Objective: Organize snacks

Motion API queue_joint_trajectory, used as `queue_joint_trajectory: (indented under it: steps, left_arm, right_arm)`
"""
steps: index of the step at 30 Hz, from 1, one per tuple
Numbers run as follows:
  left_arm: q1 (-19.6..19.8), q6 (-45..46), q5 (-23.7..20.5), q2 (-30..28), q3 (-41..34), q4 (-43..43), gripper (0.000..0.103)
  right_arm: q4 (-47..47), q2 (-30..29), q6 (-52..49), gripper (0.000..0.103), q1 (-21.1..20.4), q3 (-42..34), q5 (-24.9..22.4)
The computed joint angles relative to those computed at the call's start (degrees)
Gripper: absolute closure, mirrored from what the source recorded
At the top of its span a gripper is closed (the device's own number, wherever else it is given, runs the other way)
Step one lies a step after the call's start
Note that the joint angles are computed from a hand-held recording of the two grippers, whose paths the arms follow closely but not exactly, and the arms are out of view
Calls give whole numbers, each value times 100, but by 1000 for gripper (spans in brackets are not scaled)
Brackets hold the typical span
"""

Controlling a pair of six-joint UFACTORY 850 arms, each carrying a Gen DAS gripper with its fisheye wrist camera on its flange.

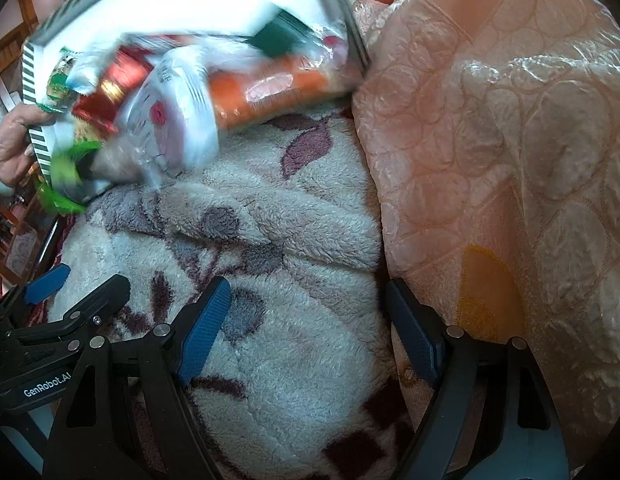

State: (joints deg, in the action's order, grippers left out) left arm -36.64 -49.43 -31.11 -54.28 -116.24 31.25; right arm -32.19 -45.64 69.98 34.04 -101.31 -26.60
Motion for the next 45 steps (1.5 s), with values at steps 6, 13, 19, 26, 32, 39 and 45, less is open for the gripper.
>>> queue_joint_trajectory:
  steps: [6,13,19,26,32,39,45]
  left_arm:
    - [-1,3,-3,-5,-8,-4,0]
    - [0,3,-3,-3,-5,-3,0]
    - [-45,-24,-43,-37,-67,0,0]
    - [-54,-25,-56,-18,-60,-8,0]
    - [-51,-25,-50,-14,-52,-8,0]
    - [-50,-23,-50,-15,-53,-9,0]
    - [-50,-23,-50,-14,-53,-9,0]
  right_arm:
    - [-15,15,11,21,-1,27,-1]
    - [-2,-1,-19,21,-15,7,-5]
    - [0,-30,-12,21,-6,-26,-6]
    - [4,-31,-21,21,-8,-29,-12]
    - [12,-32,-31,21,-8,-31,-15]
    - [22,-32,-41,21,-10,-33,-15]
    - [19,-38,-41,21,-4,-48,-32]
